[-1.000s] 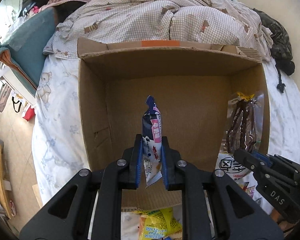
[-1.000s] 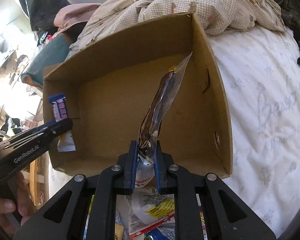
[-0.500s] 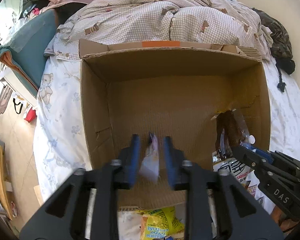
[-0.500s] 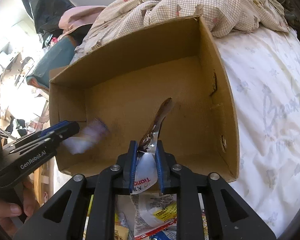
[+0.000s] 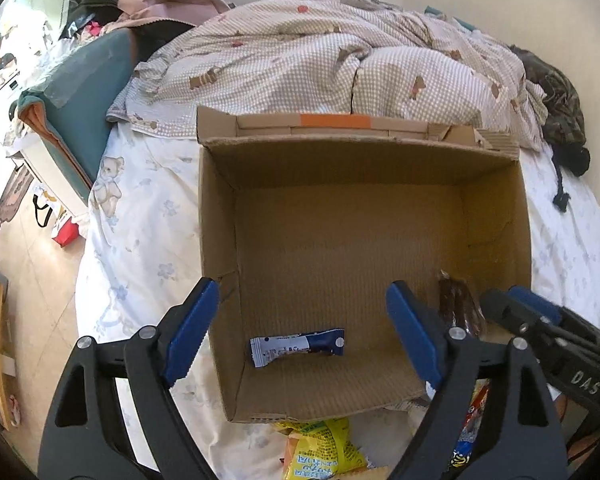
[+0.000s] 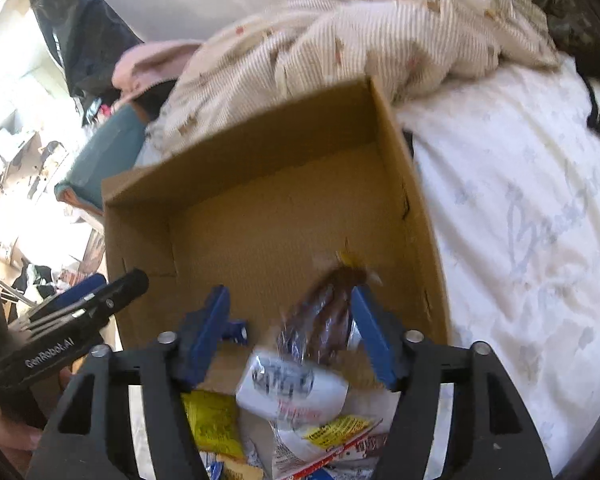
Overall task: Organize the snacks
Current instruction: 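Lower both held snacks into the cardboard box and open both grippers, then withdraw both tools from the box toward the remaining snacks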
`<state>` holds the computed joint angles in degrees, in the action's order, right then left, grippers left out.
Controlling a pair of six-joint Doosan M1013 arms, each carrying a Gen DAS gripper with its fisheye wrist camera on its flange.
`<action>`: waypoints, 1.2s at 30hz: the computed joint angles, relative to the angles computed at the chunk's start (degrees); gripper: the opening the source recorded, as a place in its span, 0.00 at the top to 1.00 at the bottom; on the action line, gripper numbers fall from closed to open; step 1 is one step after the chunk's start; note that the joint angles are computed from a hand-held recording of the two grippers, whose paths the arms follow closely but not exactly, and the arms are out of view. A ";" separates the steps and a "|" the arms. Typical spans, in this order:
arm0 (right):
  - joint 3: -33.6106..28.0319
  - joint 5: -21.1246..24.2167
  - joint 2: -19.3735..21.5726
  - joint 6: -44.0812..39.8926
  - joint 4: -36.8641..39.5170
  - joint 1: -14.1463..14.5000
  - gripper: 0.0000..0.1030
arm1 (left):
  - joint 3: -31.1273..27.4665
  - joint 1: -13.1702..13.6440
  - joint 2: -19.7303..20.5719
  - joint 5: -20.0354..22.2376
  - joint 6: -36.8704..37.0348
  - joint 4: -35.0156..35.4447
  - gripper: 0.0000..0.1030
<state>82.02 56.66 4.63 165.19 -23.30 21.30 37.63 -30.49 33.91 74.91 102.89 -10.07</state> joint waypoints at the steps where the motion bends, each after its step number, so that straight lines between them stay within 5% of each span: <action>1: -0.08 -0.07 -0.12 0.60 -1.23 0.27 0.33 | 0.49 0.11 -0.36 -0.67 0.14 -0.30 0.19; 6: -0.42 0.05 -0.33 2.64 -3.49 0.83 0.23 | 2.32 0.52 -1.83 -3.09 0.70 -1.10 0.19; 29: -0.60 5.73 -3.07 6.46 -8.07 8.10 0.22 | 11.63 4.05 -9.43 -7.36 3.48 -6.20 0.19; 36: -0.43 7.20 -3.25 7.26 -7.39 10.04 0.22 | 14.40 5.69 -11.51 -6.61 1.83 -7.45 0.06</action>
